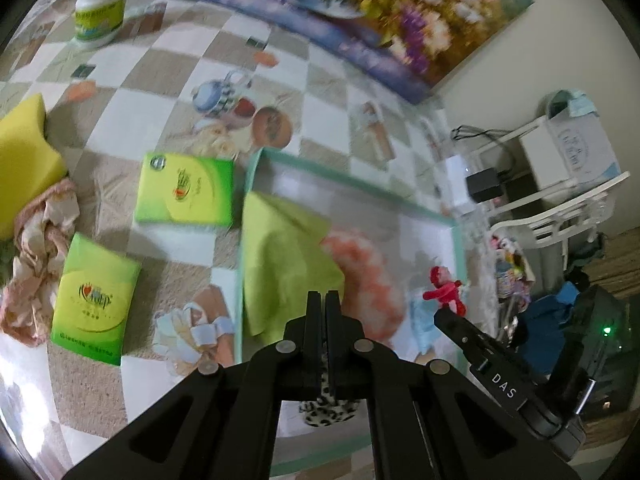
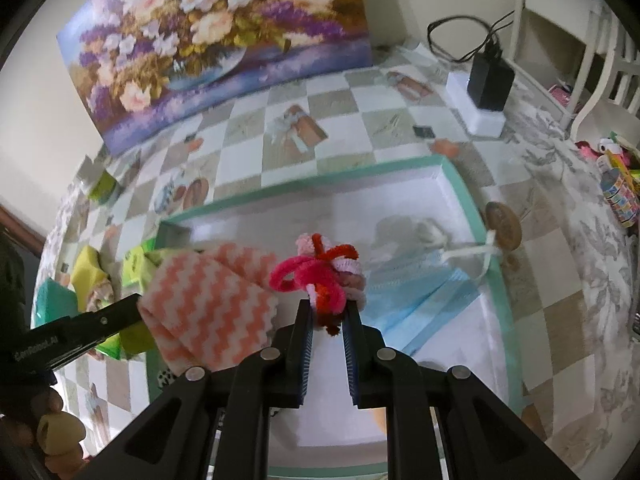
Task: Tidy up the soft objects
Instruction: 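Lower the cloth into the tray and open the left tool while the right releases the toy there, then withdraw both open tools from the tray back over the pile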
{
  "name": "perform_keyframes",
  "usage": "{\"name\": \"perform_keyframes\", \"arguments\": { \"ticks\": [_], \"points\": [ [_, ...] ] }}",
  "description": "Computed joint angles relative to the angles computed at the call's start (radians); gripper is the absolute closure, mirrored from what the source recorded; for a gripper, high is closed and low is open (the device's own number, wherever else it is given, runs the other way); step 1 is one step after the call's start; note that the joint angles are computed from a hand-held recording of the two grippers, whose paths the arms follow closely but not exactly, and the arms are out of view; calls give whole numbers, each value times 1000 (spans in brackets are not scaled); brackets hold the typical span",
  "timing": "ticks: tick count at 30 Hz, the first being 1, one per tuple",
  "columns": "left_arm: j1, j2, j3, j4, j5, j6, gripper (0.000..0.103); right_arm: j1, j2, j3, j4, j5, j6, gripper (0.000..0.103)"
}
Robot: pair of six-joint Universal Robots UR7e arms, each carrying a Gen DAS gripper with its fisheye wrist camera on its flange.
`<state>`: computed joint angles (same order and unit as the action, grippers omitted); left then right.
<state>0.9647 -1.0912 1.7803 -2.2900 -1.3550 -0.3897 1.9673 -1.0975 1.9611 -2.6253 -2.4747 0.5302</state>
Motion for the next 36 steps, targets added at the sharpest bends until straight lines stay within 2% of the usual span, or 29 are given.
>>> {"name": "perform_keyframes", "arguments": {
  "ticks": [6, 9, 12, 16, 24, 26, 28, 30, 33, 36],
  "points": [
    [-9, 29, 3, 67, 13, -14, 102, -18, 14, -8, 60, 9, 23, 87],
    [-16, 44, 3, 86, 11, -13, 102, -21, 12, -9, 102, -19, 58, 87],
    [-21, 58, 1, 102, -12, -1, 102, -25, 1, -5, 138, -35, 98, 87],
    [-24, 77, -5, 121, -58, 11, 102, -32, -6, 0, 143, -36, 110, 86],
    [-48, 86, -22, 164, -22, 21, 102, -32, 0, -13, 182, -38, 127, 85],
    [-53, 82, -25, 176, -5, 17, 100, -32, 1, -17, 191, -34, 132, 79],
    [-59, 78, -29, 193, 12, 14, 99, -32, 2, -18, 193, -28, 130, 62],
    [-66, 73, -33, 208, 28, 13, 98, -27, 5, -22, 198, -38, 133, 53],
    [-77, 58, -38, 219, 51, 20, 95, -19, 4, -26, 204, -57, 139, 52],
    [-95, 35, -35, 212, 81, 32, 86, -8, -2, -25, 195, -70, 145, 47]
  ]
}}
